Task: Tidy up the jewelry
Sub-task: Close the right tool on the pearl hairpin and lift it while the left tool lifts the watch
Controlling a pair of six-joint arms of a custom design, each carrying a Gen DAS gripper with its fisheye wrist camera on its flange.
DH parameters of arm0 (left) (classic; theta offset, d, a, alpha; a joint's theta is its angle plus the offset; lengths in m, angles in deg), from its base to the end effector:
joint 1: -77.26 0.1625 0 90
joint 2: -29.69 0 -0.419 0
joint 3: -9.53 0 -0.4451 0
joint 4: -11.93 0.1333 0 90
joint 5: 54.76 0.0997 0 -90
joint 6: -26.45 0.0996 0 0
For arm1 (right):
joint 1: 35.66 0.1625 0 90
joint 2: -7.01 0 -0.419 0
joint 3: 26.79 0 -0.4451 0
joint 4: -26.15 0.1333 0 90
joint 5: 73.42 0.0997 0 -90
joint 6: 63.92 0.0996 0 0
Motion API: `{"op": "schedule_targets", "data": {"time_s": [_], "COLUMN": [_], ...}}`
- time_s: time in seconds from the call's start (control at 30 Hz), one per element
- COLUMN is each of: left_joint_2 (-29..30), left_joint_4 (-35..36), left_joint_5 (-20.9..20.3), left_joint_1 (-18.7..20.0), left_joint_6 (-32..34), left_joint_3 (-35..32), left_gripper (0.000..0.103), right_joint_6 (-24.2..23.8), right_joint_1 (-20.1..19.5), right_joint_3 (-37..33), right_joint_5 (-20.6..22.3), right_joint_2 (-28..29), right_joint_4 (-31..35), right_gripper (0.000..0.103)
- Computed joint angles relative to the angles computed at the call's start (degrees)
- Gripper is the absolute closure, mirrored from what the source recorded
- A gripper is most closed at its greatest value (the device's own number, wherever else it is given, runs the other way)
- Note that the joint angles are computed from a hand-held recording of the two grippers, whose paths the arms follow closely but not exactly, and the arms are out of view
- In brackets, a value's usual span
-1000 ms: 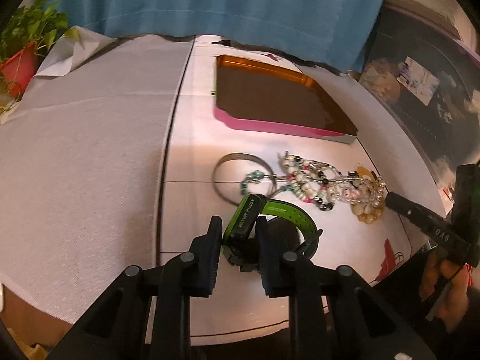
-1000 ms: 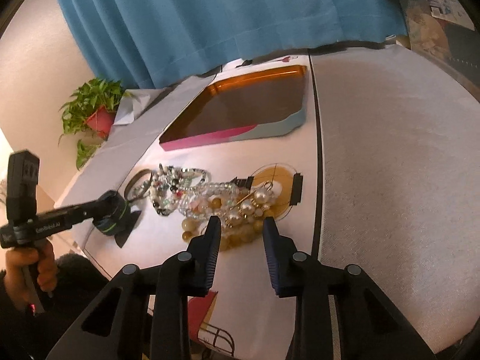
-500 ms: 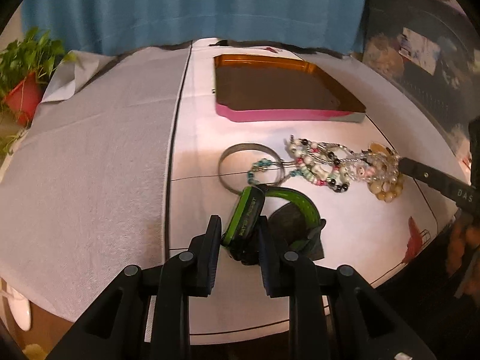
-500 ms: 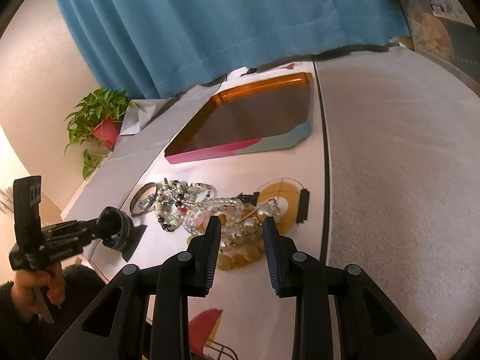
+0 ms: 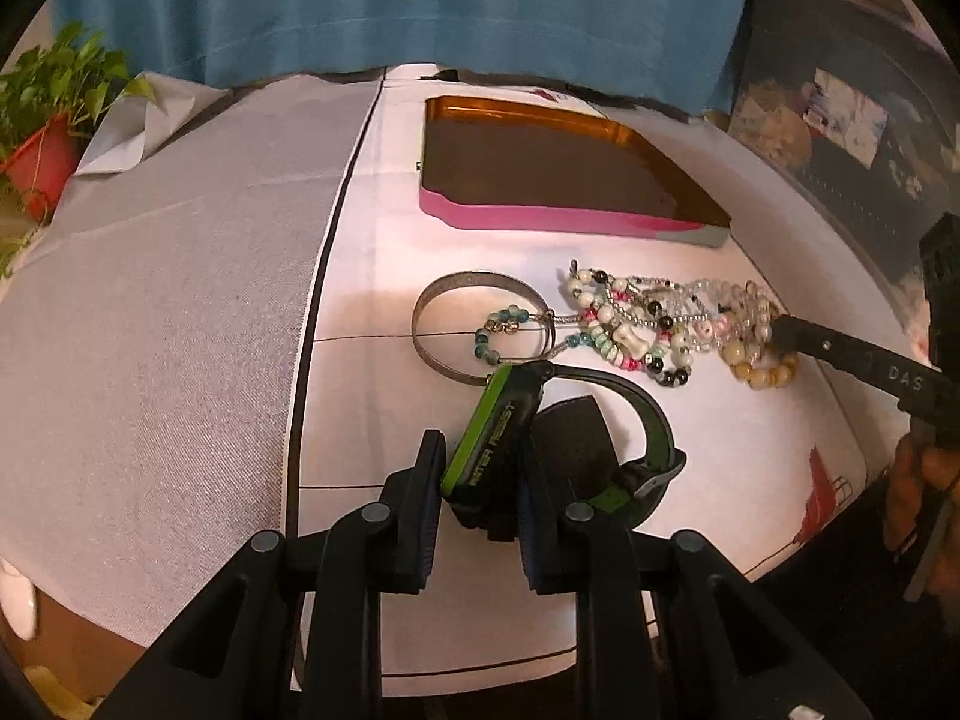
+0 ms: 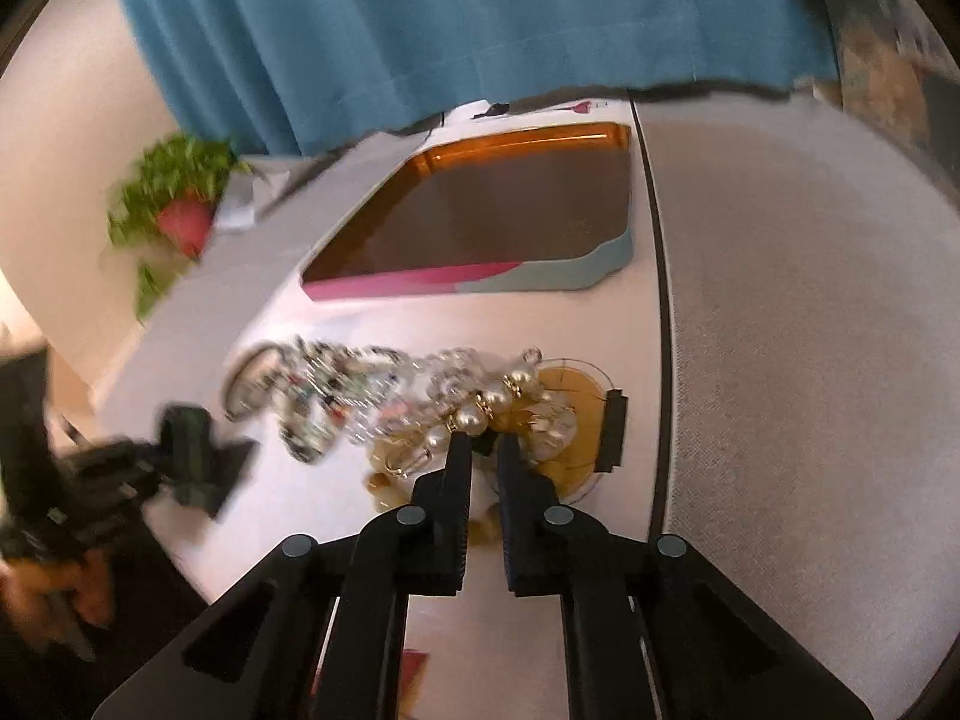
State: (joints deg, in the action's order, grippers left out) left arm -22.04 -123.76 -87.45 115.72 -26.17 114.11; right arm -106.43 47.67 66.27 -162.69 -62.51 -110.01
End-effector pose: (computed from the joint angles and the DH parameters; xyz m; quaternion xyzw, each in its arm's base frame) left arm -0.3509 -0.5560 0.0709 0.0217 0.8761 -0.3439 0.3374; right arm 0.0541 -0.6960 0.3237 0.3029 -0.9326 0.1809 0.0759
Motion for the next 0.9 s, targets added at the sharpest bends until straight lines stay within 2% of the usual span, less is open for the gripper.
{"op": "schedule_targets", "data": {"time_s": [0.1, 0.23, 0.47, 0.6, 0.7, 0.77, 0.83, 0.9], "left_joint_2": [0.1, 0.4, 0.1, 0.0, 0.1, 0.3, 0.5, 0.7], "left_joint_4": [-5.3, -6.1, -8.4, -9.6, -10.6, -11.1, -11.6, -12.0], "left_joint_5": [1.3, 1.7, 1.1, 0.8, 0.7, 0.6, 0.4, 0.2], "left_joint_1": [-0.3, -0.4, -0.2, -0.2, -0.2, -0.1, -0.1, -0.1], "left_joint_6": [1.1, 1.6, 3.0, 2.6, 2.6, 3.2, 4.0, 5.0], "left_joint_3": [1.8, 1.7, 2.4, 2.8, 2.8, 2.6, 2.6, 2.5], "left_gripper": [0.084, 0.084, 0.084, 0.084, 0.084, 0.084, 0.084, 0.084], "right_joint_6": [2.6, 5.9, 8.5, 11.2, 11.4, 11.6, 11.5, 10.3], "right_joint_1": [-0.7, -1.0, -0.4, 0.3, 0.9, 1.5, 2.0, 2.2], "right_joint_3": [-1.3, -3.8, -6.0, -8.1, -8.2, -8.5, -7.7, -7.1], "right_joint_5": [2.5, 3.4, 2.5, 1.5, 0.1, -1.4, -2.9, -3.3], "right_joint_2": [0.0, 1.7, 3.7, 5.0, 5.3, 5.7, 5.7, 5.5], "right_joint_4": [1.9, 4.7, 6.9, 10.4, 10.3, 10.0, 7.5, 5.9], "right_gripper": [0.092, 0.092, 0.088, 0.078, 0.074, 0.075, 0.09, 0.091]}}
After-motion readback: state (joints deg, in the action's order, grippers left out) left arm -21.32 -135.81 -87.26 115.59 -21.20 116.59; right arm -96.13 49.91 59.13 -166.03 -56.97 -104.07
